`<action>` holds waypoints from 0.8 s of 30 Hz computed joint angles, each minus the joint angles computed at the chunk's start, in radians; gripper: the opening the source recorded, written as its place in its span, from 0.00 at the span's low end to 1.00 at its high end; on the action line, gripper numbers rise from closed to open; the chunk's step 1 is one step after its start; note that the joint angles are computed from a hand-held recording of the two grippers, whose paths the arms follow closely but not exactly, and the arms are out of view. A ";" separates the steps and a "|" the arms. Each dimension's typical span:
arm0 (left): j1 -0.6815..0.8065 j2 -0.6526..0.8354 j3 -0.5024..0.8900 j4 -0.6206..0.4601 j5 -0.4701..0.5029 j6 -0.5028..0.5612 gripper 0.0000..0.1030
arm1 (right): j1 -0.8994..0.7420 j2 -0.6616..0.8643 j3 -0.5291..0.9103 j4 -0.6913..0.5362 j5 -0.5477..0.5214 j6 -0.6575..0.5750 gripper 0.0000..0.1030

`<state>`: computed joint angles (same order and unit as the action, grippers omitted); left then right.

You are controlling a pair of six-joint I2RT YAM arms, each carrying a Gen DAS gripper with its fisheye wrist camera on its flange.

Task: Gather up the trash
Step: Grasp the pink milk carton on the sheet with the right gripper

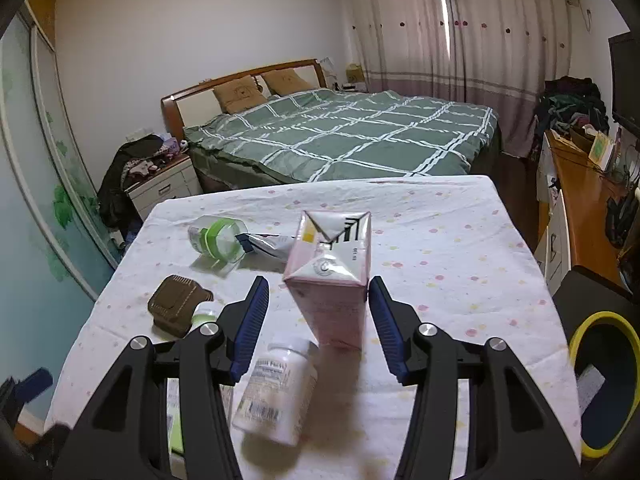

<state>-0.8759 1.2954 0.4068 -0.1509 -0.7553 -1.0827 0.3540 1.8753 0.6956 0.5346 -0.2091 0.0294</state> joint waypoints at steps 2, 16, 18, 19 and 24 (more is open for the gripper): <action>-0.002 0.000 -0.006 0.006 0.006 -0.003 0.94 | 0.016 0.031 0.032 -0.005 0.025 0.009 0.48; 0.026 0.038 -0.037 0.096 0.052 0.024 0.94 | 0.014 0.070 0.095 -0.044 0.059 0.015 0.39; 0.024 0.040 -0.032 0.091 0.052 0.024 0.94 | -0.002 0.036 0.068 -0.043 0.034 0.013 0.39; 0.022 0.043 -0.029 0.090 0.052 0.025 0.94 | -0.013 0.015 0.051 -0.041 0.019 0.009 0.39; 0.013 0.074 0.001 0.090 0.053 0.034 0.94 | -0.078 -0.085 -0.021 -0.058 -0.070 -0.004 0.39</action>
<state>-0.8628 1.3693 0.4083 -0.0609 -0.7025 -1.0482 0.2756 1.7899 0.6750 0.4769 -0.2794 0.0251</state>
